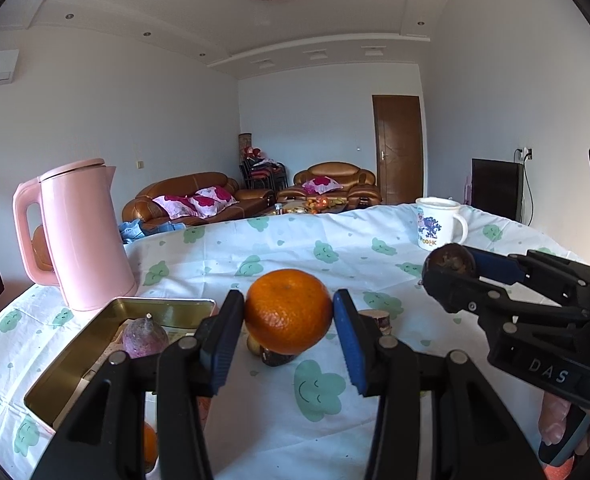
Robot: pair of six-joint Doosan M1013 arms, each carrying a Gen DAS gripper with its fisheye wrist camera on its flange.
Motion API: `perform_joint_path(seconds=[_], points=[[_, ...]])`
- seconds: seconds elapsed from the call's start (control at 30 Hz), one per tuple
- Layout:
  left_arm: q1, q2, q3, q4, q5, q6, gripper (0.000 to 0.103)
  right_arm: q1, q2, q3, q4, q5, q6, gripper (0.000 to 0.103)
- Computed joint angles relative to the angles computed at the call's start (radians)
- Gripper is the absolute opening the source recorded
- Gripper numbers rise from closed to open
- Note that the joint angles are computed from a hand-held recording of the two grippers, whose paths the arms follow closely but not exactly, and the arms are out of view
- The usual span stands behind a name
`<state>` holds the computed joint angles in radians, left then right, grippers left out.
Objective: Organize fruits
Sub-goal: 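Carry the orange with the left gripper while the right gripper carries the dark fruit toward the tin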
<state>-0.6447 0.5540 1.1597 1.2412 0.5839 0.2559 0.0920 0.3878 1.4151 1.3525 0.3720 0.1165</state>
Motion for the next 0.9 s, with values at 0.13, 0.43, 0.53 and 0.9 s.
perform_joint_path(seconds=[0.13,0.43,0.53,0.9], points=[[-0.004,-0.001,0.004,0.029,0.005,-0.02,0.048,0.0,-0.002,0.006,0.039,-0.003,-0.041,0.043],[-0.01,-0.006,0.016,0.091,0.011,-0.07,0.048,-0.001,-0.007,0.019,0.123,-0.003,-0.13,0.043],[-0.012,-0.007,0.02,0.109,0.013,-0.087,0.048,-0.001,-0.01,0.026,0.163,-0.005,-0.173,0.043],[-0.012,-0.009,0.026,0.148,0.017,-0.132,0.048,0.001,-0.016,0.038,0.224,-0.014,-0.248,0.043]])
